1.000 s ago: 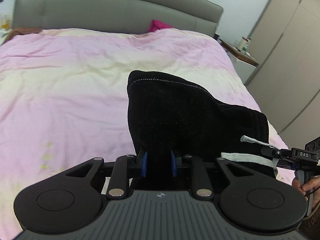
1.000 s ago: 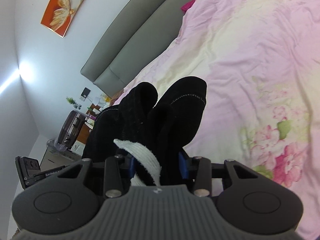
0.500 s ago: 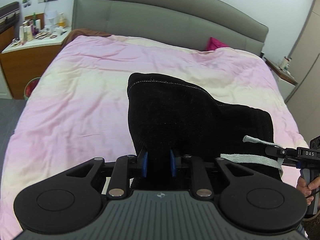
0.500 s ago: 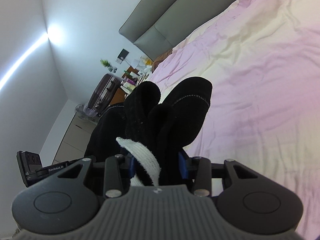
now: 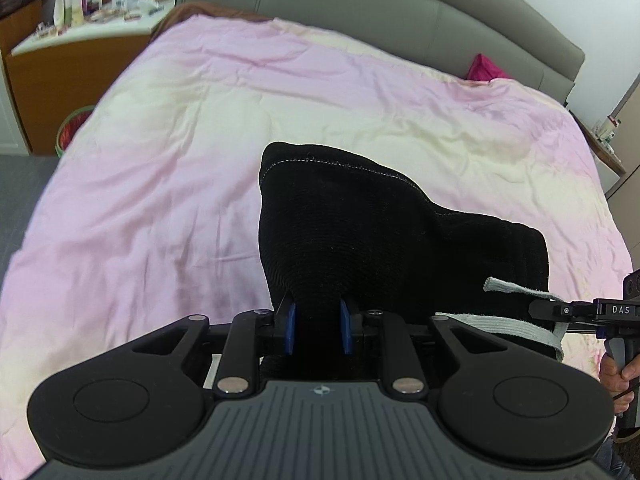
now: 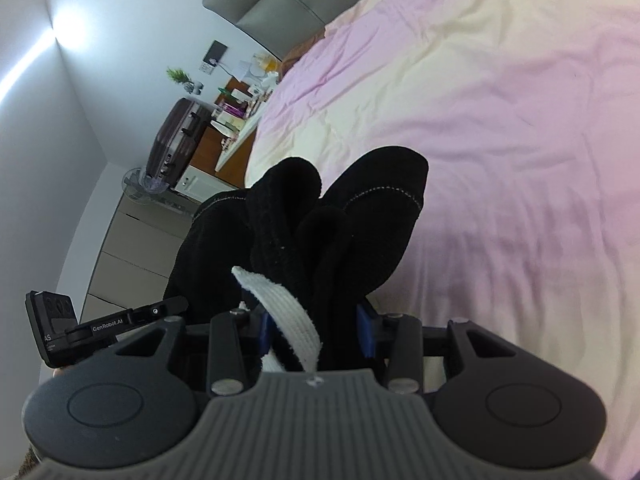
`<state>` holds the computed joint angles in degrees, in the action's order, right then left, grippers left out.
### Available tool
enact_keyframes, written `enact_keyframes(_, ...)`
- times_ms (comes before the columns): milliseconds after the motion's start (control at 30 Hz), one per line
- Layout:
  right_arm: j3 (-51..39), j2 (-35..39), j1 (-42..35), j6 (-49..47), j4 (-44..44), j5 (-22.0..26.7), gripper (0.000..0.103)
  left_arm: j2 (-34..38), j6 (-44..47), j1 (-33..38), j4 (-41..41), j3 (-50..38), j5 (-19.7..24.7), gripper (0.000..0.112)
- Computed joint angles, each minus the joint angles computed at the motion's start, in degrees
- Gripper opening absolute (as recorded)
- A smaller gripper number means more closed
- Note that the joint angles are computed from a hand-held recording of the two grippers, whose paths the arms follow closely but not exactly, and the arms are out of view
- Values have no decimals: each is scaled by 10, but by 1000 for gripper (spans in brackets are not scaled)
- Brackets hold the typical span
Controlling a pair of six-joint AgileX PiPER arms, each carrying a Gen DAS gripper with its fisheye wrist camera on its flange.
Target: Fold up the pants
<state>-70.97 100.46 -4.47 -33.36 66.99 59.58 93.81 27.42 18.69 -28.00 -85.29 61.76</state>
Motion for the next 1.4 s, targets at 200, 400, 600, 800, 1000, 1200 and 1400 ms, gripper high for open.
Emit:
enact_keyframes(200,-60,110,39,21,-36,-46,37,77,42,14,-20,19,-52,16)
enact_keyframes(400,-126,182,41,57,-109,-47,41,108,79,8,-13,31,-69,19)
enact_keyframes(600,-127,195,53,47,-130,-81,52,104,55,11,-5,40,-86,35)
enact_keyframes(800,-125,134,83,69,-214,-109,53,-7,85,10,14,129,-126,41)
enact_keyframes(1000,-1,-16,96,0,-223,-167,44,-114,168,39,-17,246,-119,38)
enact_keyframes(1200,104,-92,156,-20,-261,-225,34,-112,172,46,-17,318,-177,34)
enact_keyframes(1400,154,-57,156,-8,-242,-269,31,-94,113,24,25,297,-173,35)
